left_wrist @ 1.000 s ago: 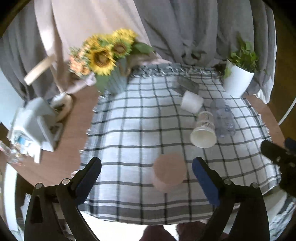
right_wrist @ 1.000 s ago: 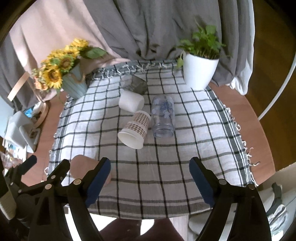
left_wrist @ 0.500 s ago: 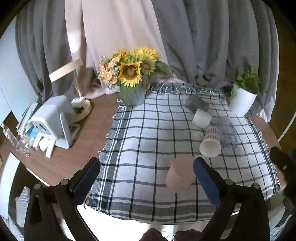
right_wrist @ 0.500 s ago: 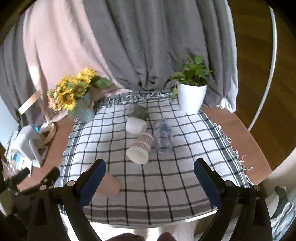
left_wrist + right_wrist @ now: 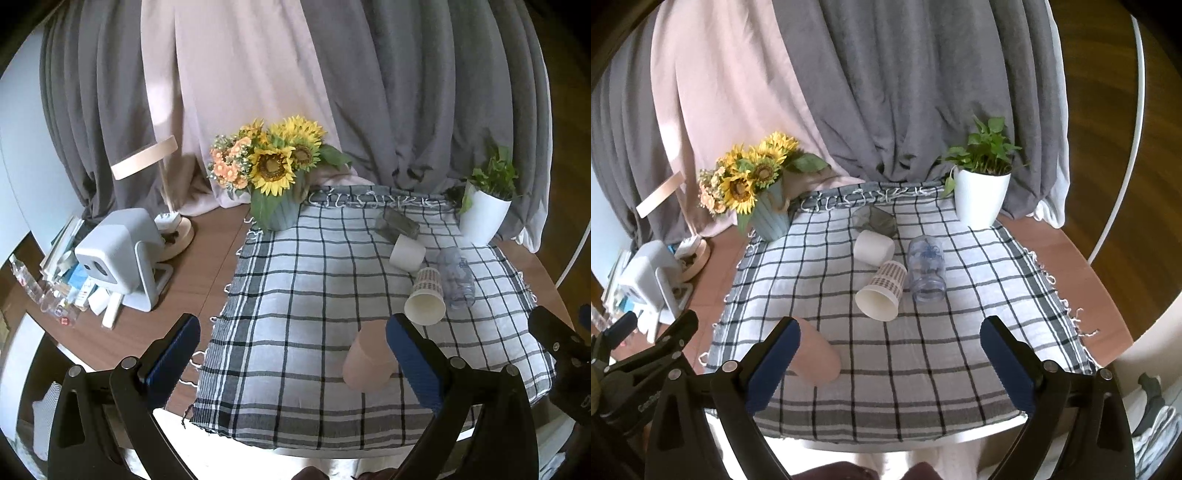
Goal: Flip cup upside down
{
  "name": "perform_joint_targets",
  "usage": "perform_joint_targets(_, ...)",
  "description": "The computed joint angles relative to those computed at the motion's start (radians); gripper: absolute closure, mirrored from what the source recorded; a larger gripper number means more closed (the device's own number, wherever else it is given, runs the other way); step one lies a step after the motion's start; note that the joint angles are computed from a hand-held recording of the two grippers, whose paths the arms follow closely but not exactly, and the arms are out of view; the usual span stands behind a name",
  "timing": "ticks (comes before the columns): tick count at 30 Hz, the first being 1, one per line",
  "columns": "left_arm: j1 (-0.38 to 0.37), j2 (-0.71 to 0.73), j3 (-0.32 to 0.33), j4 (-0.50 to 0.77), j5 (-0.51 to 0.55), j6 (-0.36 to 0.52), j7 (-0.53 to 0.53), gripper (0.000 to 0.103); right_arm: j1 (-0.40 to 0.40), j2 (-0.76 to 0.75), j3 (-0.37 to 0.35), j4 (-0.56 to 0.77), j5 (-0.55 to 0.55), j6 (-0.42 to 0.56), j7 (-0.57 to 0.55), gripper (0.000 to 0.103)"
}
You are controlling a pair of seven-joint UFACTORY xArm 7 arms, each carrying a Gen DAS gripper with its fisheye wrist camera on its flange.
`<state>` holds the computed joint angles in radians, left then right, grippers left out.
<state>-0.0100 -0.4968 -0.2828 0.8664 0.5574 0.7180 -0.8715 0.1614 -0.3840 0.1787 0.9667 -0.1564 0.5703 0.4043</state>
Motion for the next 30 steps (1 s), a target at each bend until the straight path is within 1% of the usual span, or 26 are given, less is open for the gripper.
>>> perform_joint_targets(30, -0.003, 0.012, 0.006, 0.012, -0.005, -0.004, 0.010, 0.000, 0.002, 0.014, 0.011, 0.023, -0.026, 0.012, 0.033, 0.005)
